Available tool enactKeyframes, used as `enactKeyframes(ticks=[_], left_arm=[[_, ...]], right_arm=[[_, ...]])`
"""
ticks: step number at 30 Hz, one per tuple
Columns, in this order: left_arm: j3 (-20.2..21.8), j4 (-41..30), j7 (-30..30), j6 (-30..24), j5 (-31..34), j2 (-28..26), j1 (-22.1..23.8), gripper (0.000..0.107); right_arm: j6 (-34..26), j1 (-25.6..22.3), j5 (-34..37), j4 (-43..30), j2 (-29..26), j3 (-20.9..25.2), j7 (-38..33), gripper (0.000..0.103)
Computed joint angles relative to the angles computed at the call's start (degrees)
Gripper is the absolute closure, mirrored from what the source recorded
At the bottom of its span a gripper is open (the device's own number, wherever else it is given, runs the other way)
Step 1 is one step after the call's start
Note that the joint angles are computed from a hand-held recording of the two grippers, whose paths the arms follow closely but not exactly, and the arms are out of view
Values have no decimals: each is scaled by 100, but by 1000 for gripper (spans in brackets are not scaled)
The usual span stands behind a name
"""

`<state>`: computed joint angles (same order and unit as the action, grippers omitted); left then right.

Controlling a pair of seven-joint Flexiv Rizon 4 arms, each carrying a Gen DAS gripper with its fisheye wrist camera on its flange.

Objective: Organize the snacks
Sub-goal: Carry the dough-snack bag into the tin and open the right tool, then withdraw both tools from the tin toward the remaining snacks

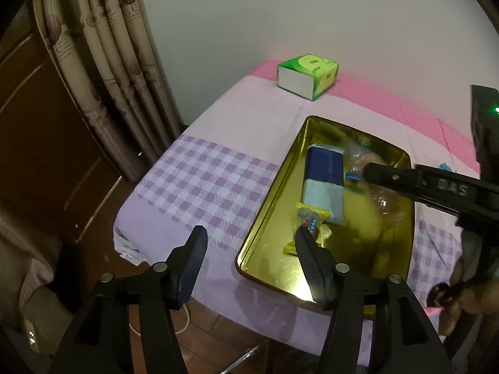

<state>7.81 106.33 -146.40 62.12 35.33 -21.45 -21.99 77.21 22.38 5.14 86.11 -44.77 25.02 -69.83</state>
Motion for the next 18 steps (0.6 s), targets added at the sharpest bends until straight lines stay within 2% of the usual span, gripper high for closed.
enactKeyframes(ticks=[9,15,18], left_arm=[[-38,-12,147,-48,-108,-39,36,46],[-58,-29,262,-105,-193,-76,46,45],[-49,-53,293,-124,-189,-94,21,45]], right_arm=[[-44,200,-154,-117,-81,-236,159,64],[421,-39,35,144,-3,114,26,62],[936,-240,117,502,126,389,-103,60]])
